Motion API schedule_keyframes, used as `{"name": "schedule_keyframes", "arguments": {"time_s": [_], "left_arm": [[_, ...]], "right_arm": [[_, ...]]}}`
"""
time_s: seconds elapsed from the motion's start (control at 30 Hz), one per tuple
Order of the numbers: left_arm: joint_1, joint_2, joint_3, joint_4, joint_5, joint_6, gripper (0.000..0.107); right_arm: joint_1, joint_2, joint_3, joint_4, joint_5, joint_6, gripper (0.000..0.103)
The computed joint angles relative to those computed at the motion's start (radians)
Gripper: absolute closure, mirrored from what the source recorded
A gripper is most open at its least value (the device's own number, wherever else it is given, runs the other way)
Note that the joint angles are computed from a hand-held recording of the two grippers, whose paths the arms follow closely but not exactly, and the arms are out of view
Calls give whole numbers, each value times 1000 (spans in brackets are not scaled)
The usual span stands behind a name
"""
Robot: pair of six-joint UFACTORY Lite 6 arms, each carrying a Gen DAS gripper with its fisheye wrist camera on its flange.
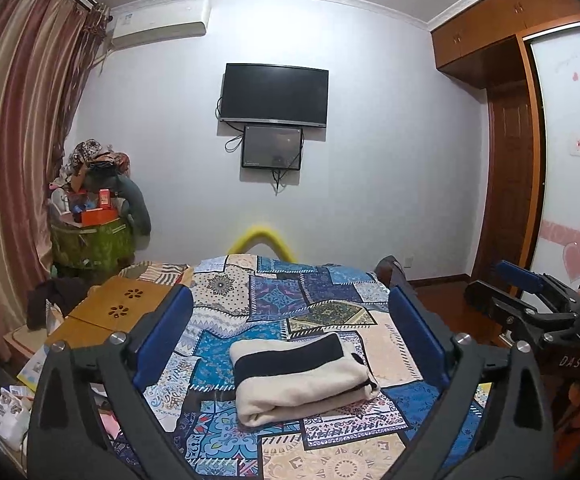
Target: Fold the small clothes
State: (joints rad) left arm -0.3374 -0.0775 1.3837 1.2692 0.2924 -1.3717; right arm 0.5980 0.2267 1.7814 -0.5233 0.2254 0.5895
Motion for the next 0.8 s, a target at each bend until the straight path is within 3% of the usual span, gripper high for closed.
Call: {"name": "schedule_keyframes", "arguments": {"time_s": [0.23, 0.37, 0.8], "left_arm": [[9, 12, -6, 34, -12, -43, 5], [5, 21, -7, 71, 0, -78, 4], [20, 51, 12, 16, -19, -32, 4]], "right_arm": [[3, -16, -30, -29, -2, 26, 0], [-1, -9, -22, 56, 9, -56, 0], [2, -10, -12, 74, 32, -64, 0]]}}
